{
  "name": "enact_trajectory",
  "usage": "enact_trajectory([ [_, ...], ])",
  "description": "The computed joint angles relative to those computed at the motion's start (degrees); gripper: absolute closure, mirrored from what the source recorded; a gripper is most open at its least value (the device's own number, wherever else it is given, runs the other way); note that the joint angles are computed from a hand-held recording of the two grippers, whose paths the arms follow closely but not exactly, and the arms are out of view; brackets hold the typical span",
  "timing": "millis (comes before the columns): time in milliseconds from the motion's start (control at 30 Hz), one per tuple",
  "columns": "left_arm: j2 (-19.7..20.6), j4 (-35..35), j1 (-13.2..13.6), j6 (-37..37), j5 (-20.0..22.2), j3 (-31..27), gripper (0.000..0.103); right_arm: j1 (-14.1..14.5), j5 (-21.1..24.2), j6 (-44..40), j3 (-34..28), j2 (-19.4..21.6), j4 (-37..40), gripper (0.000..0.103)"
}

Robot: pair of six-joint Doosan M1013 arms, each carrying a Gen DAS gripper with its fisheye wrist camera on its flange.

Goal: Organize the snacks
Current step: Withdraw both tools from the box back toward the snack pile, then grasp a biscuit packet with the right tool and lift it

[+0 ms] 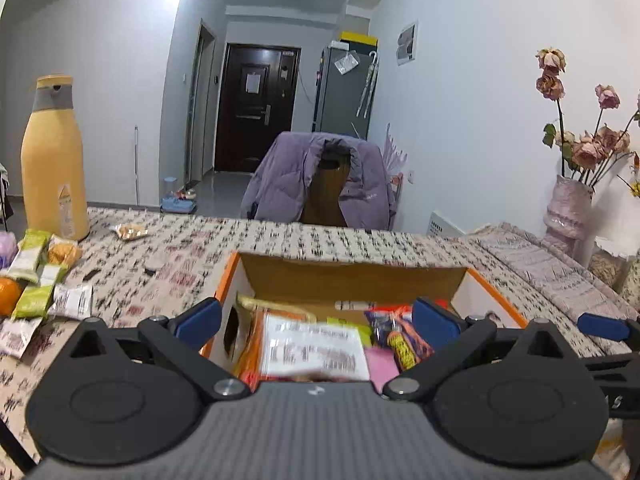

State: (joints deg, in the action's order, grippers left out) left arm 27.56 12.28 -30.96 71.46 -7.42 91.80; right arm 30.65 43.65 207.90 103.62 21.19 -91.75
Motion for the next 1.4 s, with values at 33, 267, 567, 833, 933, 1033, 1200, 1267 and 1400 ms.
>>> enact_trajectory([
  [33,-0.33,-0.24,0.07,0.19,-0.19,0.73,0.000,0.28,0.04,-0.18,0.40,-0.25,0.29,0.000],
  [267,-2.32,10.89,0.96,-9.96,-1.15,5.71,0.000,2.40,0.17,-0.50,3.41,-1.62,2.53,0.000],
  [567,-3.57,19.30,1.73,-15.18,-3.29,11.00,0.000,4.19,-2.27,4.59,7.26,-2.71,3.88,0.000],
  [833,-3.26,15.09,1.83,-9.66,-5.25,12.78,0.000,5.07,-1.52,2.24,7.84,-2.94,7.51,0.000],
  [933,-3.26,17.31,1.95,-11.61,-6.08,12.87,0.000,4.73,-1.29,-0.03,7.10,-2.72,9.95,0.000],
  [1033,-3.24,19.78,2.12,-14.79,-6.02,12.71,0.000,3.94,-2.04,-4.36,5.97,-2.32,13.65,0.000],
  [1200,-3.16,21.59,2.16,-17.03,-5.65,12.49,0.000,1.87,-3.52,-13.83,3.07,-0.91,20.80,0.000],
  [1267,-3.12,22.33,2.26,-18.14,-5.63,12.42,0.000,1.22,-3.49,-16.58,1.93,-0.13,23.09,0.000],
  [1400,-3.02,25.32,2.46,-21.70,-5.44,12.20,0.000,0.15,-3.75,-19.78,0.20,1.13,25.75,0.000],
])
